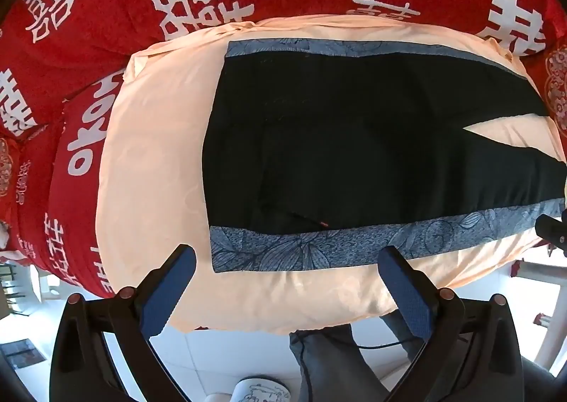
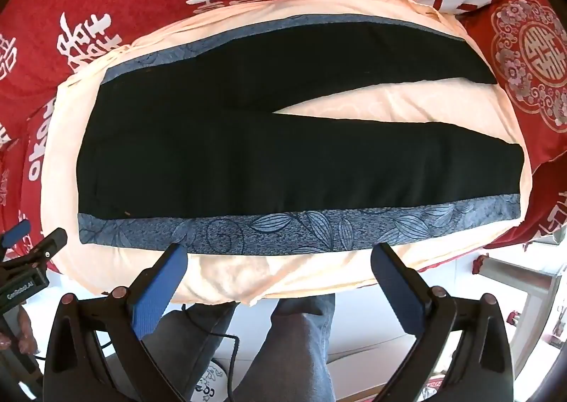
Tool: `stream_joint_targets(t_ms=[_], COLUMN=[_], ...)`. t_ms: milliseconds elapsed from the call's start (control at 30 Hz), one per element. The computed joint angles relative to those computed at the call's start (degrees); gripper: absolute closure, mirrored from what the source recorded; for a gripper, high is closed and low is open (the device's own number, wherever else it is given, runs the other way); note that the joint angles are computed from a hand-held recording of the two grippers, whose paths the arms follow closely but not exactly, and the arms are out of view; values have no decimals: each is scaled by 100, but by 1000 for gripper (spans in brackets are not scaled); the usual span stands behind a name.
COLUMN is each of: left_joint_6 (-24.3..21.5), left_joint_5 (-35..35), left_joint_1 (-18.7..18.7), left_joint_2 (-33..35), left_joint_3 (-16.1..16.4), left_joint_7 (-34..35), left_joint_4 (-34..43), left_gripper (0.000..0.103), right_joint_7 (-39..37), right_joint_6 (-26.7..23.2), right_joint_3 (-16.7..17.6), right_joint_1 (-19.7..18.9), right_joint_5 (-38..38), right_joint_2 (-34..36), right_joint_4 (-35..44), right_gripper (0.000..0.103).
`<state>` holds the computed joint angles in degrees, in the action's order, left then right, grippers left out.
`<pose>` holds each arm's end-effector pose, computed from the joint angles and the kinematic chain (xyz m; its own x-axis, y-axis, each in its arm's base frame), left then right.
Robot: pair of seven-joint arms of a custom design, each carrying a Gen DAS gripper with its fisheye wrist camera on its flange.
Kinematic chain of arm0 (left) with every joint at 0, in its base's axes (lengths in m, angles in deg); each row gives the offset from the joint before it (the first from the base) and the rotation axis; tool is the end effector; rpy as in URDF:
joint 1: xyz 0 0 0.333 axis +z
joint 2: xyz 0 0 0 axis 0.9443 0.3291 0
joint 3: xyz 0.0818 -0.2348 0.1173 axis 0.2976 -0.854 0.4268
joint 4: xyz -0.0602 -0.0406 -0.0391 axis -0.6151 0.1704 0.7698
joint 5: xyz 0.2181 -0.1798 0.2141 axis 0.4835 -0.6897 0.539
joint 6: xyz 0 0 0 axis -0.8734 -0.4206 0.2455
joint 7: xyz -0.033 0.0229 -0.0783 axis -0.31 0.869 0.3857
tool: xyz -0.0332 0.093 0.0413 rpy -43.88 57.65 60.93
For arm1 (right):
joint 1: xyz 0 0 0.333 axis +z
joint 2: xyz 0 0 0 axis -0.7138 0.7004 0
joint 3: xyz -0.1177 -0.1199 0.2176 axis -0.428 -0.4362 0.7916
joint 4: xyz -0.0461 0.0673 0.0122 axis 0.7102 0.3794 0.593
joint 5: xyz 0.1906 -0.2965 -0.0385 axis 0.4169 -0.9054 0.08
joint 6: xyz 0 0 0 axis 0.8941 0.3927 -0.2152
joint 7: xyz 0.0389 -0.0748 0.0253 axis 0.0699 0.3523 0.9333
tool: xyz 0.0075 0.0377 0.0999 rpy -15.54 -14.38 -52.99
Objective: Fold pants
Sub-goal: 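Position both grippers over the grey patterned trim of the black trousers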
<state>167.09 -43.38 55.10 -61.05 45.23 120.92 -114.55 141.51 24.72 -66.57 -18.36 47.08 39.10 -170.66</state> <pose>0.4913 -0.2587 0.5137 -0.3714 -0.9263 -0.0641 -0.9160 0.3768 -0.1378 0.4335 0.3180 0.5369 -0.4047 -0.9133 -0.0467 -0.9116 0.4069 -0.0585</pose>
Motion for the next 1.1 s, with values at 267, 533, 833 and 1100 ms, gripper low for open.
stream_joint_targets(t_ms=[267, 533, 833, 1100], left_joint_6=[139, 519, 282, 286], left_joint_5=[-129, -289, -353, -442], left_joint_1=[-22, -16, -6, 5], left_joint_2=[-22, -141, -3, 36], left_joint_3=[-17, -33, -24, -4], left_joint_7=[43, 89, 62, 143], left_joint_4=[-10, -143, 104, 188], left_gripper=[0, 0, 0, 0], right_joint_7=[-56, -56, 24, -32], right_joint_6=[-22, 133, 558, 328], right_joint_3=[19, 10, 25, 18], right_joint_1=[34, 33, 32, 23], right_joint_5=[-96, -286, -460, -462], right_joint_2=[74, 13, -155, -49], right_joint_4=[154, 119, -144, 53], right_gripper=[0, 0, 0, 0])
